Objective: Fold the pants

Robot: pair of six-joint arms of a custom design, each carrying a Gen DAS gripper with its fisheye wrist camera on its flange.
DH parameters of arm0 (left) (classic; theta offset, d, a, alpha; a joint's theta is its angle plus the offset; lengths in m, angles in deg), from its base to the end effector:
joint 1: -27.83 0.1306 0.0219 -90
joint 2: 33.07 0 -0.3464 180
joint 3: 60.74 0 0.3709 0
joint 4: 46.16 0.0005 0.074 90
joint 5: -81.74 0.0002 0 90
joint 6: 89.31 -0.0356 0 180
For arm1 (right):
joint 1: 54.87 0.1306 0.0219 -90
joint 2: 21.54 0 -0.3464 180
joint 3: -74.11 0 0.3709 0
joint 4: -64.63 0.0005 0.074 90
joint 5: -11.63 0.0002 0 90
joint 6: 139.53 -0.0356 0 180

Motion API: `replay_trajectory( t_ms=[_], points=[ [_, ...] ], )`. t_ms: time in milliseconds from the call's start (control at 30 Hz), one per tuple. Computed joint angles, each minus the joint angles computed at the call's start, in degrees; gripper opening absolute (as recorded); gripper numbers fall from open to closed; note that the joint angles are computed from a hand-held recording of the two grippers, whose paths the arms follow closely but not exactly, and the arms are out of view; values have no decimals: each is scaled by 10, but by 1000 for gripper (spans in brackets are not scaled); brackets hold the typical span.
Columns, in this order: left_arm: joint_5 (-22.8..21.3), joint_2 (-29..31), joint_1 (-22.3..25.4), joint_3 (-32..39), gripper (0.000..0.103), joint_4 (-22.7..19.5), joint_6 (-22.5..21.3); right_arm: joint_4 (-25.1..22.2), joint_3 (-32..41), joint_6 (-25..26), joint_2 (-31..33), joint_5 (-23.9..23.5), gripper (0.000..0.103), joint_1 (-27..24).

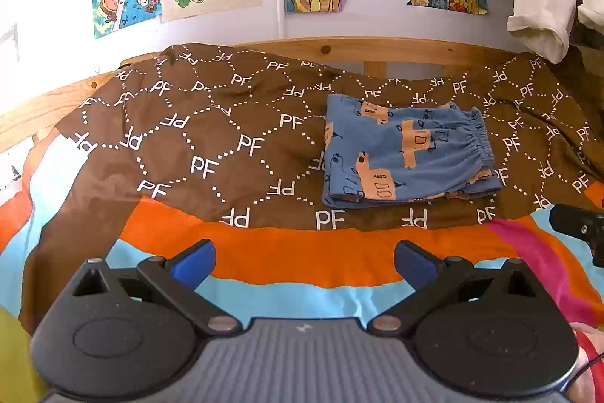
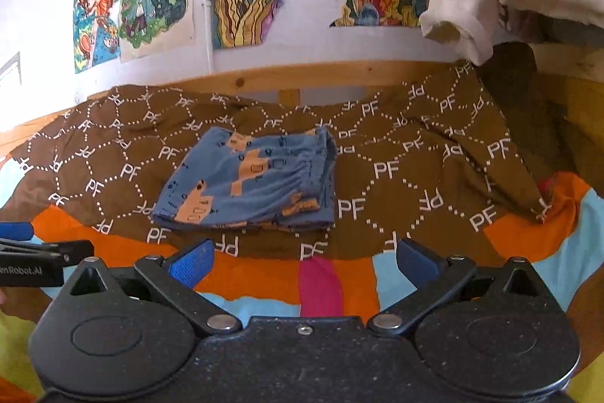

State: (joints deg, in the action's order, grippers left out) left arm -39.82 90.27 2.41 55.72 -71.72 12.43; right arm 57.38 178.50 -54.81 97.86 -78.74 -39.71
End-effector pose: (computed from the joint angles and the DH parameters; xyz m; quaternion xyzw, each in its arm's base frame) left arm 0.6115 -0.2706 0.3194 -0.0295 0.8530 0.0783 0.5151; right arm 0.6289 0.1701 0.2946 -0.0733 0.8271 0.1015 0.5480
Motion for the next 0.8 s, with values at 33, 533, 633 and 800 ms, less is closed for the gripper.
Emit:
replay_trajectory(
  t_ms=[33,533,633,800],
  points=[
    [0,0,0,1,103,-1,-1,-1,1,-1,1,0,102,0],
    [3,0,1,-1,103,-7,6,-9,7,1,5,0,102,-1],
    [3,0,1,0,103,-7,6,-9,7,1,5,0,102,-1],
    [3,0,1,0,103,-7,7,-10,7,1,5,-1,102,-1]
  ],
)
